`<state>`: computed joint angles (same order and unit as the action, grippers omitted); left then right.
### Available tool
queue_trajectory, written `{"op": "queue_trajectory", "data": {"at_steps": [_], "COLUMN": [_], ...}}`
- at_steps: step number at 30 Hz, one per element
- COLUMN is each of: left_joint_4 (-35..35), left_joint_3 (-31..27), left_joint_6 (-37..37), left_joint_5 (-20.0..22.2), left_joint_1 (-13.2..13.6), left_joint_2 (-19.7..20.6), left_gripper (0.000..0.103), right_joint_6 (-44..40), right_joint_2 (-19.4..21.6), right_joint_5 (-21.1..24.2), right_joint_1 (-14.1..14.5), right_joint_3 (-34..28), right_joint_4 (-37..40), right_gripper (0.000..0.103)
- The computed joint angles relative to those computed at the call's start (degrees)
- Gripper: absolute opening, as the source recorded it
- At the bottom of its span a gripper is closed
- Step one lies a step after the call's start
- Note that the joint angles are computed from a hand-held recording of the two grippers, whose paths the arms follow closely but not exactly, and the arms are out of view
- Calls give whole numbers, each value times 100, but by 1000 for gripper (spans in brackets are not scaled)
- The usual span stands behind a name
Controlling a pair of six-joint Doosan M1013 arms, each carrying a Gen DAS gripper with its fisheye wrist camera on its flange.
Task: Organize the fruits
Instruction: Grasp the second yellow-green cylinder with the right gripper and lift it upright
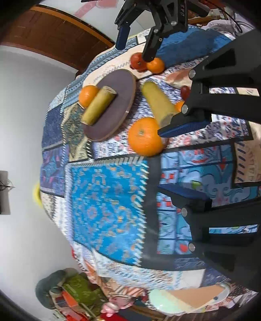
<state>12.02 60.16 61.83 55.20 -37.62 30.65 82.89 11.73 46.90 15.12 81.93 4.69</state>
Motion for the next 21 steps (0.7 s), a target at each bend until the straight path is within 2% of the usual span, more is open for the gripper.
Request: {"op": "queue_trajectory", "data": {"at_steps": [2, 7, 11, 16, 21], "left_joint_4": [-68, -380, -671, -714, -762], "left_joint_3": [99, 117, 33, -43, 0], "left_joint_6": [-25, 97, 215, 222, 203], "left_joint_5": [-6, 74, 78, 44, -20], "left_joint_1": [6, 44, 78, 64, 85], "left_joint_2": [-15, 87, 180, 242, 210], "left_gripper": [54, 54, 54, 56, 57], "right_joint_6": [-61, -207, -343, -636, -1122], "right_joint_2": [37, 201, 337, 411, 478], "right_joint_5": [100, 331, 492, 460, 476], "right_joint_1": [51, 153, 259, 305, 316], "right_joint_3": [3, -71, -168, -201, -251], "right_joint_4": [61, 88, -216, -326, -68], "right_gripper": [84, 84, 84, 84, 82]}}
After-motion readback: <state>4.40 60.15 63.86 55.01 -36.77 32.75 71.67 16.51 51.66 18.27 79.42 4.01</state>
